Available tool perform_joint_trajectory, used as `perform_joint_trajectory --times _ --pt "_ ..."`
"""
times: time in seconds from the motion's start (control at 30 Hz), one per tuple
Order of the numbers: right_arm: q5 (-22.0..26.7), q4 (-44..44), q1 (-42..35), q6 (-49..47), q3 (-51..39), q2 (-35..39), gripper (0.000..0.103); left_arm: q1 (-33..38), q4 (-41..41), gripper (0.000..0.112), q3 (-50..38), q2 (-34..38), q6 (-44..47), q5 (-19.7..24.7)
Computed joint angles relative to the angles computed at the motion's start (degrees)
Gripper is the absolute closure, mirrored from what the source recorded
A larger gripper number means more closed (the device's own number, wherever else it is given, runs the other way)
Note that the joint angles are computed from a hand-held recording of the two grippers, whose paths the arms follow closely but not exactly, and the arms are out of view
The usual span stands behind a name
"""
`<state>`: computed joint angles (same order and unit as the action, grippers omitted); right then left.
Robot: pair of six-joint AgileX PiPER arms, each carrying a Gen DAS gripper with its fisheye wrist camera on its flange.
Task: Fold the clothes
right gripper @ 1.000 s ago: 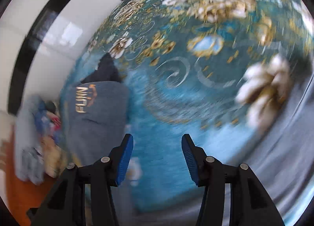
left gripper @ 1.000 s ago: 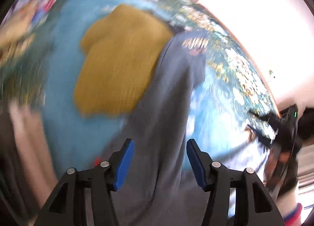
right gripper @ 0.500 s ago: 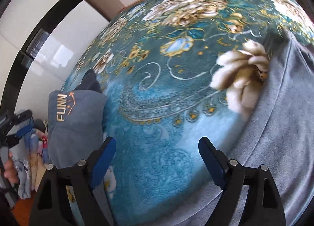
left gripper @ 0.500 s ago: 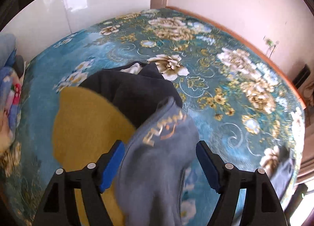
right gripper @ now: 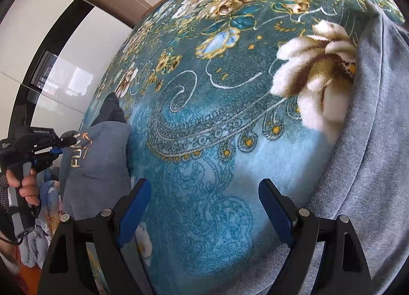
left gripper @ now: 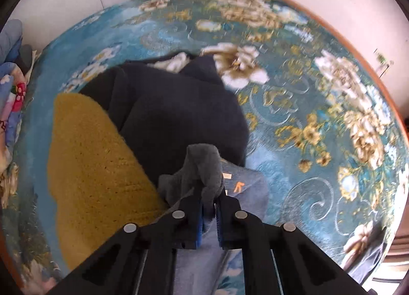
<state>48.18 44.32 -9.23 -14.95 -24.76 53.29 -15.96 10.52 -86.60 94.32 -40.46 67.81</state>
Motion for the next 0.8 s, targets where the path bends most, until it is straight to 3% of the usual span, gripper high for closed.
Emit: perform_joint_trajectory --times 0.17,0.23,0.33,0.4,0.53,0.63,0.8 --pt "0.2 0.7 -2.7 -0.4 0.3 -0.1 0.016 -3.1 -10.5 0.105 0.2 -6.8 7.9 -5.8" --pt "0.1 -1.3 -5.8 1.9 0.3 -2.0 0.016 -4.3 -19.6 0.105 2.2 -12.5 14.7 -10.1" --pt "3.5 -2.0 -18.2 1.2 0.6 -5.8 0.016 -7.8 -26.3 0.105 8.6 -22.4 19.7 -15.4" --pt "6.7 -1.2 -27.4 -1.5 0.6 -6.9 0.016 -12.9 -20.3 0.105 13.3 -27.4 14.3 -15.0" --pt "11.5 -0.5 -39.3 -4.9 0.5 -7.1 0.016 -15.9 -17.5 0.105 29.1 -34.2 5.6 -13.3" --pt "13.9 1.0 -41.0 -7.4 0.3 -6.2 0.016 -16.3 -19.5 0.105 42.2 -37.5 -0.9 -14.1" --pt "16.0 5.0 -33.0 -11.7 -0.4 -3.7 0.016 -17.5 -21.4 0.101 57.3 -45.4 -14.7 -18.6"
